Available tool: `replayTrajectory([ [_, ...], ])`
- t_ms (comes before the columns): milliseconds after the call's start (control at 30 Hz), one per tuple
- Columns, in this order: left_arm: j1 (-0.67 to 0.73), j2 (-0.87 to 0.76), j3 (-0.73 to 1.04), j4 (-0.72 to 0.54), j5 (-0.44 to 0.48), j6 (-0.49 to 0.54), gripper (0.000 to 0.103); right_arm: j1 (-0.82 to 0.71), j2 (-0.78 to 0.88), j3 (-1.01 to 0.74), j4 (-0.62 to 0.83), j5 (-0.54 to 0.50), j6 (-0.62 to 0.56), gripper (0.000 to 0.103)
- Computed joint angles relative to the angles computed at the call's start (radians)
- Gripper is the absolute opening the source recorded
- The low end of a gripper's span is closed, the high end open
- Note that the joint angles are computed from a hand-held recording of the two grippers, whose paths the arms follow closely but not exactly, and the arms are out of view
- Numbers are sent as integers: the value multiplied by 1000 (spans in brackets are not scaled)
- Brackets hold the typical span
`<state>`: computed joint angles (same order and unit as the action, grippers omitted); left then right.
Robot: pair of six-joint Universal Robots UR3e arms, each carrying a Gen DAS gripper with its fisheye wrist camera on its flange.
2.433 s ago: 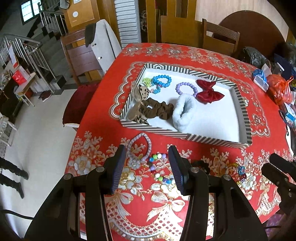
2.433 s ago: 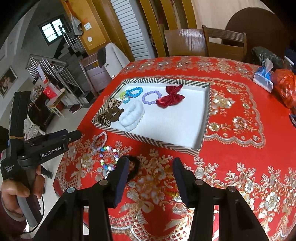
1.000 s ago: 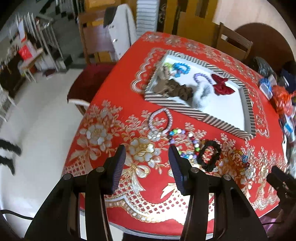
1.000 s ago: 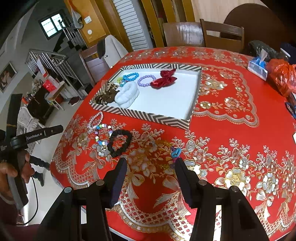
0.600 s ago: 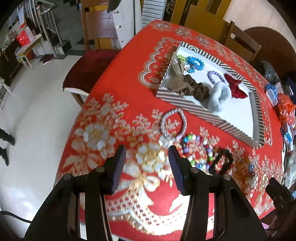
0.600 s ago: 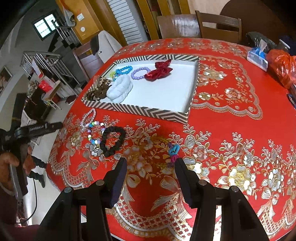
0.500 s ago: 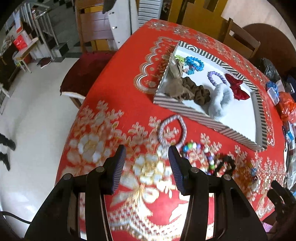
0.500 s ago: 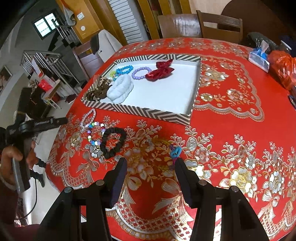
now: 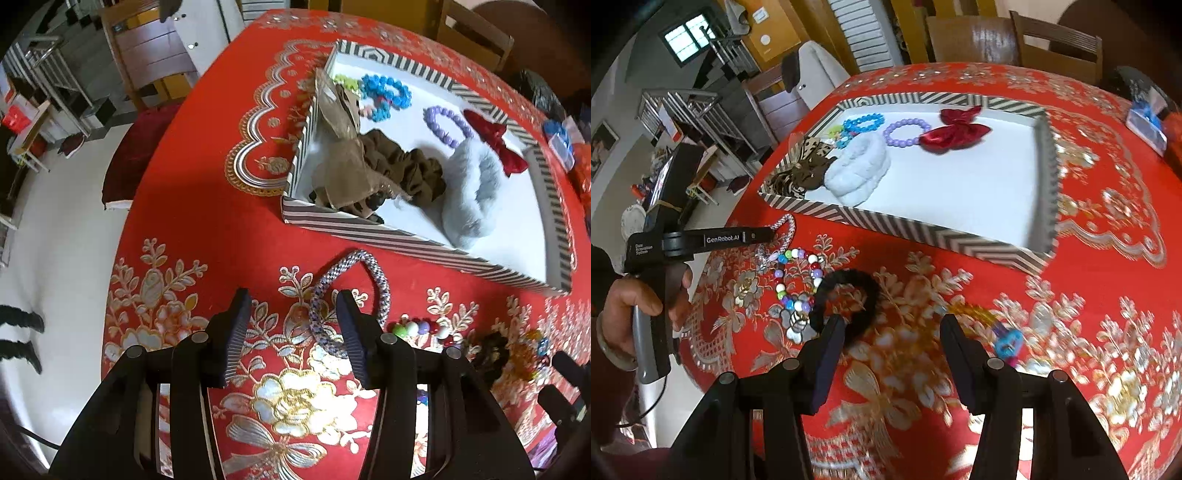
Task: Organize jewelry
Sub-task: 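Grasp the silver rhinestone bracelet with the left tool while the right grasps the black scrunchie, then carry the silver bracelet and black scrunchie into the tray and open both tools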
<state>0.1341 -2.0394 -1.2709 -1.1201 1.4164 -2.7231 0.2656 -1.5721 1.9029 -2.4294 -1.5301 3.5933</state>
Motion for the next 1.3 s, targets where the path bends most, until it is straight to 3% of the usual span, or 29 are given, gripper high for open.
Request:
replayTrajectory([
  [200, -9, -29, 11, 29, 4, 20, 47, 21, 152, -98, -31, -11, -12, 51],
  [367, -15, -47, 29, 40, -10, 31, 47, 57, 278, -212, 11, -69, -54, 26],
  [400, -12, -46, 21, 51, -19, 38, 44, 66, 292, -219, -3, -86, -62, 23],
  [467, -9, -43, 9, 72, -33, 50, 24, 76, 312, -240, 4, -107, -87, 8],
  [500, -6, -45, 13, 67, -43, 58, 11, 78, 317, -251, 15, -113, -96, 7],
  [533, -3, -49, 25, 51, -50, 63, 9, 74, 315, -250, 17, -108, -100, 5],
  [800, 55, 12, 60, -115, -143, 85, 6, -11, 114, -97, -31, 10, -95, 4],
  [1133, 59, 222, -35, -153, -207, 104, 6, -95, -118, -8, -5, 62, -100, 4],
  [1300, 20, 255, -18, -140, -215, 82, 6, -112, -158, -38, 26, 36, -126, 4],
])
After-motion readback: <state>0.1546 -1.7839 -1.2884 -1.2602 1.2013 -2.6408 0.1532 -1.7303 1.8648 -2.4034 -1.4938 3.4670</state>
